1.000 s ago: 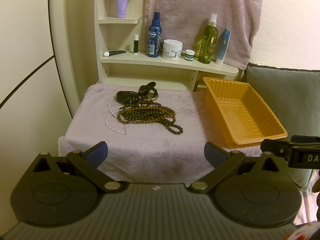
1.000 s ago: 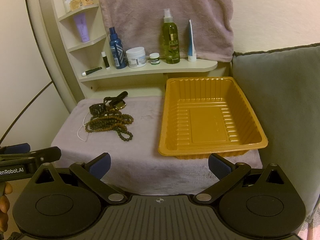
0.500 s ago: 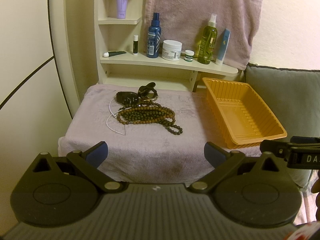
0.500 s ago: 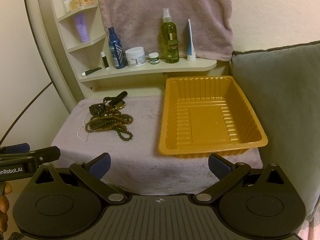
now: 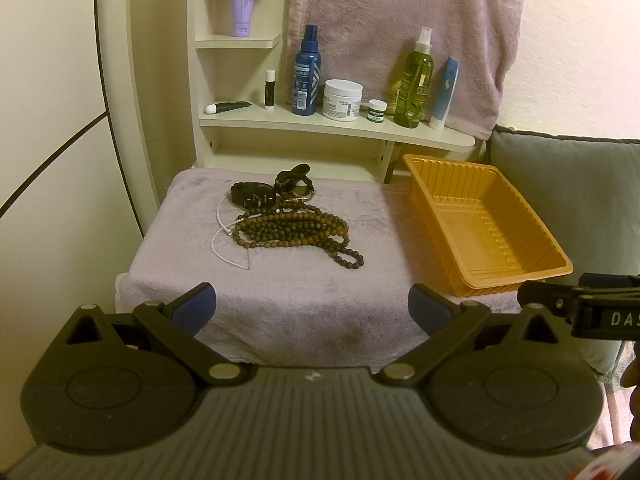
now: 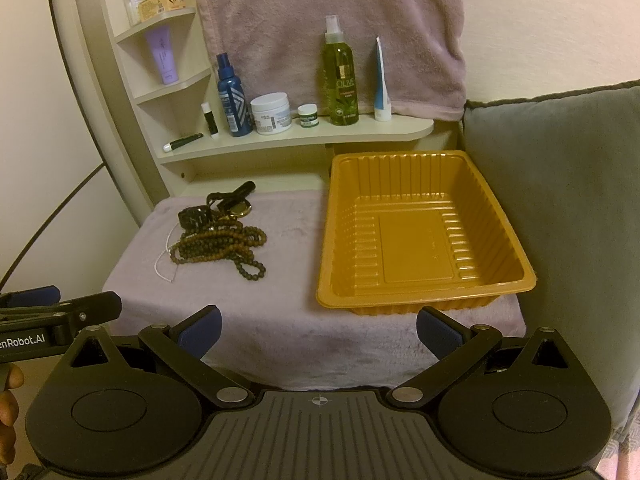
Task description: Organize jewelry
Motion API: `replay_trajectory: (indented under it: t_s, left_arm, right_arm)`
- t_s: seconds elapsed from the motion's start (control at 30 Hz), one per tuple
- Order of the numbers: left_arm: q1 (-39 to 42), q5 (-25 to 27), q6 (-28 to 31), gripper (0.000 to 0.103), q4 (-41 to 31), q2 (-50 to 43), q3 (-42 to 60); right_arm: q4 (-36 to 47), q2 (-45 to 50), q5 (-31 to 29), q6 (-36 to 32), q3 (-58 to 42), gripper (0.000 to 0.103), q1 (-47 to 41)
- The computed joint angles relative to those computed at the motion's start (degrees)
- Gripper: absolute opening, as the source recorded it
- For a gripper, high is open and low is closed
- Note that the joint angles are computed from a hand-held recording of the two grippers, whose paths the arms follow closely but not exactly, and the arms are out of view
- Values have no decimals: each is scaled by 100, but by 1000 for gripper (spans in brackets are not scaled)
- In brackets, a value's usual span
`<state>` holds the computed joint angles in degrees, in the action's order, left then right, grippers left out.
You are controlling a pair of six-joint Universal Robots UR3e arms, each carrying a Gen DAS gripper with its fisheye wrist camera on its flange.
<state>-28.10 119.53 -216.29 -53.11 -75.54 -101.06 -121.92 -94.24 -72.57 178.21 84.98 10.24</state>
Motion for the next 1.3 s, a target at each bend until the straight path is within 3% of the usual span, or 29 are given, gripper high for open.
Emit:
replay_trajectory:
  t_s: [1.13, 1.3]
  left_arm:
    - [-10, 13, -42, 102, 57, 2, -22]
    - [-56, 111, -135, 102, 101, -74, 17]
  right_arm:
    - [26, -26, 4, 14, 8, 103, 0]
    - [-270, -129, 2, 121, 349, 103, -108]
